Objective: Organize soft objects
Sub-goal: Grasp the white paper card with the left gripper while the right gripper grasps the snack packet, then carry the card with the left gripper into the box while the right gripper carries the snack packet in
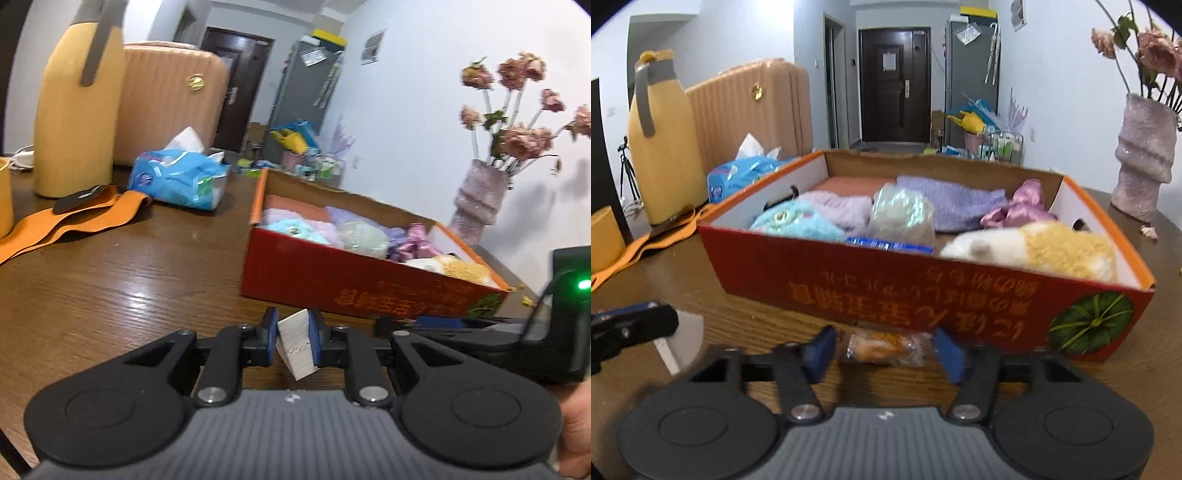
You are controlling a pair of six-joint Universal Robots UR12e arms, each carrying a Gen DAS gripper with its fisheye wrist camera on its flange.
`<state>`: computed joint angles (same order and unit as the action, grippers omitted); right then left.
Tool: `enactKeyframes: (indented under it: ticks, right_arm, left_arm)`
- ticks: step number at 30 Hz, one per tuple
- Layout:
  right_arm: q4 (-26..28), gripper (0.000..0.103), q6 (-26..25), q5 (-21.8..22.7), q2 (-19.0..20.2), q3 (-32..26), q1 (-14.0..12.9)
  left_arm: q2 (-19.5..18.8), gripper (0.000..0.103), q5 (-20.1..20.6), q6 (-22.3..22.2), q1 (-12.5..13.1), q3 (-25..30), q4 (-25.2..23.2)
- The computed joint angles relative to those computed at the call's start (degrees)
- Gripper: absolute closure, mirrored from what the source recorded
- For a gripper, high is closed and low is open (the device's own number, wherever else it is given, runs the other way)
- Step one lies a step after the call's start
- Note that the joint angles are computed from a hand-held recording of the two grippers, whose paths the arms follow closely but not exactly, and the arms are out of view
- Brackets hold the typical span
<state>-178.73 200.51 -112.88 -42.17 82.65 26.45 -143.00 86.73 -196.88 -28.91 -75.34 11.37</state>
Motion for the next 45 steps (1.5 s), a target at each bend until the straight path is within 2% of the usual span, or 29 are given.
enactKeyframes:
  ticks: [2, 9, 15, 19, 23, 30, 34, 37, 40, 45]
  right_arm:
    - [-0.2, 0.054, 0.3, -0.4, 0.2, 0.0, 0.2]
    - [-3.2, 0.06, 1.9, 1.0, -0.9, 2.5, 0.0]
    - [-11.0, 0.06, 0.8, -1.7, -5.5, 10.7, 2.4]
    - [-14.2, 0.06, 0.8, -6.2, -8.8, 16.7, 4.9]
    - [-19.2, 0.06, 2.1, -7.5, -11.4, 22.0, 6.5]
    - [-25.3, 0.06, 2.8, -7.7, -12.8, 25.8, 6.3]
    - [-27.0, 0.06, 1.7, -6.3, -12.7, 25.4, 4.8]
    - [-28.2, 0.06, -0.9, -4.6, -11.9, 23.1, 3.0]
    - [-28.3, 0.06, -4.1, -3.7, -10.2, 19.0, 1.0]
    - [-21.9, 0.06, -4.5, -1.6, -6.6, 11.4, -2.2]
  left_arm:
    - [0.0, 0.085, -2.0, 0.9, 0.1, -0.4, 2.3]
    - [1.0, 0.085, 0.5, 5.2, -0.9, -2.5, 5.1]
    - [4.4, 0.085, 3.8, 8.9, -2.4, -7.4, 6.0]
    - [6.1, 0.085, 3.5, 9.9, -3.6, -9.9, 6.4]
    - [7.0, 0.085, 3.4, 12.2, -5.3, -10.9, 7.5]
    - [7.1, 0.085, 4.7, 15.0, -7.3, -9.8, 8.5]
    - [5.9, 0.085, 5.3, 14.8, -7.1, -6.9, 6.8]
    - [3.7, 0.085, 4.4, 15.2, -6.5, -1.7, 6.1]
    - [0.7, 0.085, 3.0, 15.5, -5.7, 5.6, 2.7]
    - [-6.6, 0.085, 0.6, 14.5, -4.9, 20.6, -7.3]
